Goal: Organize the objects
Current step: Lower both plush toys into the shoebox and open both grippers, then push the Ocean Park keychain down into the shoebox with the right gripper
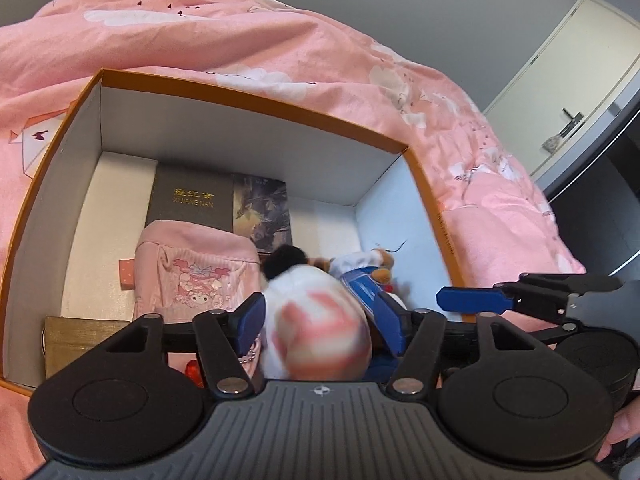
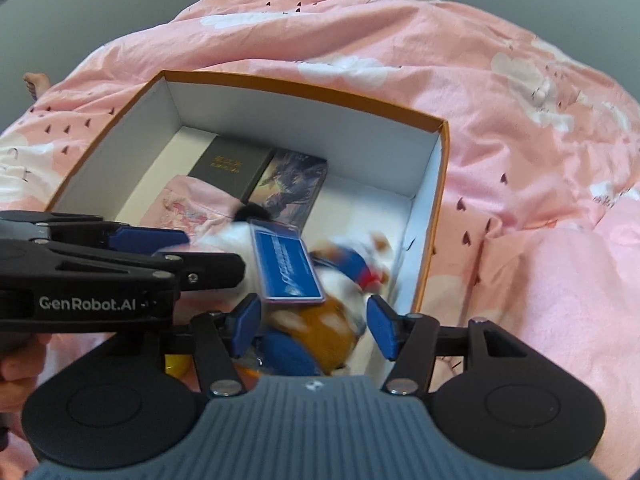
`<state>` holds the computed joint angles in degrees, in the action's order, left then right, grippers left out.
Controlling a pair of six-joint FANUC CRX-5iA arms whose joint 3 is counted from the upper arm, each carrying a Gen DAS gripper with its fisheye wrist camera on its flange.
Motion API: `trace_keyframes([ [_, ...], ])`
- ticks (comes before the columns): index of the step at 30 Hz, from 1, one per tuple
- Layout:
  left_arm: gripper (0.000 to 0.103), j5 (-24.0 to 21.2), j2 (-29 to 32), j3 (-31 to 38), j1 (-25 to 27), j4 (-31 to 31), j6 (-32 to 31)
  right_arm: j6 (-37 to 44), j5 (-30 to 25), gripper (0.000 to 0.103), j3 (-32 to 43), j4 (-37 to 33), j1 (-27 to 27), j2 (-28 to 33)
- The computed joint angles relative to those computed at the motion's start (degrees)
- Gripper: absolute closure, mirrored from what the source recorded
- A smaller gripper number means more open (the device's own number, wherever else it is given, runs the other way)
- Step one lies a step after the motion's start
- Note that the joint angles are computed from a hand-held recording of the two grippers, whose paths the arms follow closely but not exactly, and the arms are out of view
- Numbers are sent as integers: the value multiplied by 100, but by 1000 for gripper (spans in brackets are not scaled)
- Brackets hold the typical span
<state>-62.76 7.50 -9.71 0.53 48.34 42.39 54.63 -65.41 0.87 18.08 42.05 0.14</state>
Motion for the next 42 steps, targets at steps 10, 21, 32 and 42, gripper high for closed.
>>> trace_keyframes([
  [10,61,-598,251,383,261,234,-93,174,75,64,14,-180,-48,-248],
  [21,64,-1192,508,790,145,-419,126,493,-49,80,229,-588,-218,-57],
  [32,48,-1380,702,1150,-45,-864,108,649,-163,80,375,-947,-345,80],
  [42,45,-1697,1012,1299,-134,-763,121,456,-184,82,231,-794,-392,-4],
])
